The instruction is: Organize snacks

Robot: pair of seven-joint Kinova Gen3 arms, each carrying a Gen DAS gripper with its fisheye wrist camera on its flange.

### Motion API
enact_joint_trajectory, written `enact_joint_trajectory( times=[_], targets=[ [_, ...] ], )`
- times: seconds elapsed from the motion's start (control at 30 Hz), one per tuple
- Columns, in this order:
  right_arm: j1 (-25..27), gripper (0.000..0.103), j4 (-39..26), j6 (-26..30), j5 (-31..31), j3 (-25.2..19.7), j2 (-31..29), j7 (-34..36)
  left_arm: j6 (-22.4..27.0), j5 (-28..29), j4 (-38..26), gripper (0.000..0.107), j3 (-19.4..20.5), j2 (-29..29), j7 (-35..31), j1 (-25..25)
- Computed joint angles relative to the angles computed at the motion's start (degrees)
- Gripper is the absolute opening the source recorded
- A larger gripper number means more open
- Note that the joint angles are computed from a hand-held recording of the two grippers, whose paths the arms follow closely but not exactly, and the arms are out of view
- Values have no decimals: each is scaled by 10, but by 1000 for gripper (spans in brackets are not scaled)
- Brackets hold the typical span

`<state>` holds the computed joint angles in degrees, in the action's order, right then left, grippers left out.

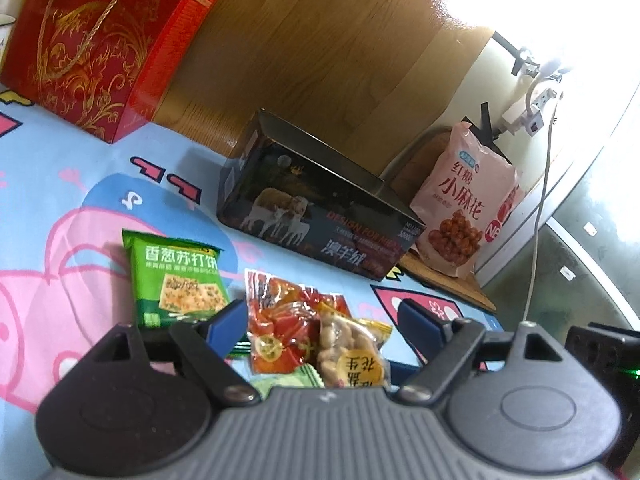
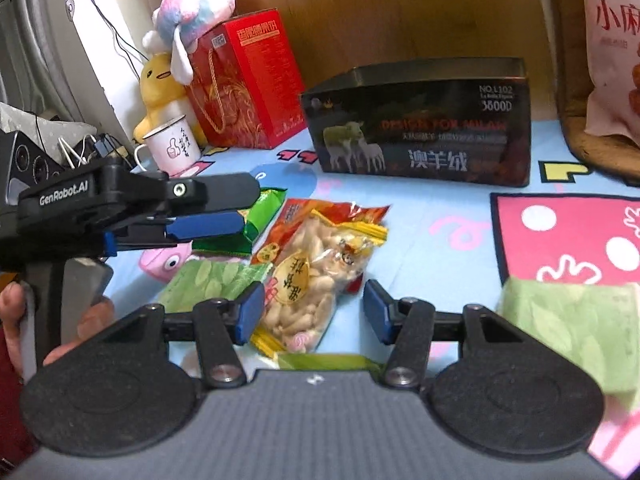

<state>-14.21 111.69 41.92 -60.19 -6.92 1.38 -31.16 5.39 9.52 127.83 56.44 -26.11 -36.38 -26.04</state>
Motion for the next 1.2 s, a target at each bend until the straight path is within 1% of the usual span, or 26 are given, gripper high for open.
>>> enact_joint_trajectory(
  times=[0.07, 0.1, 0.17, 0.23, 0.33, 0.47, 0.57, 0.63, 0.77, 0.93, 1.0, 1.07, 1.13, 1.2],
  targets=[
    [-1, 38, 4, -11, -6, 0, -2, -3, -2, 0, 2, 84, -2, 0, -1, 2],
    [8, 34, 2, -3, -16, -1, 3, -4, -3, 1, 3, 84, -3, 1, -1, 4],
    [10, 27, 5, 2, -29, 7, 3, -6, -4, 1, 2, 84, -3, 4, -2, 5],
    [11, 24, 19, -23, -40, 7, -10, -3, -4, 1, 3, 84, -4, 5, -3, 6],
    [10, 22, 43, -60, -64, 13, -29, -1, -2, 1, 1, 84, -2, 4, -3, 5],
    [15, 21, 64, -81, -78, 29, -42, -46, 0, 0, -1, 84, 0, 6, -4, 4],
    [21, 21, 76, -75, -94, 42, -47, -49, 2, -1, -2, 84, 2, 6, -5, 2],
    [22, 21, 80, -68, -92, 45, -51, -56, 2, -1, -2, 84, 2, 7, -5, 2],
    [28, 21, 84, -37, -99, 53, -49, -78, 2, -2, -2, 84, 1, 7, -6, 2],
    [26, 21, 79, -41, -85, 45, -51, -90, 2, -2, -1, 84, 0, 6, -6, 3],
    [20, 20, 82, -60, -85, 40, -58, -82, 1, -2, -1, 84, 2, 5, -5, 2],
    [13, 20, 92, -87, -104, 35, -69, -56, 1, -1, -1, 84, 2, 5, -5, 1],
    [-1, 20, 95, -81, -140, 51, -69, -14, 0, 0, 1, 85, 2, 1, -3, 0],
    [-1, 20, 86, -72, -146, 47, -67, 23, 0, 4, 3, 85, -1, -7, 0, -2]
  ],
)
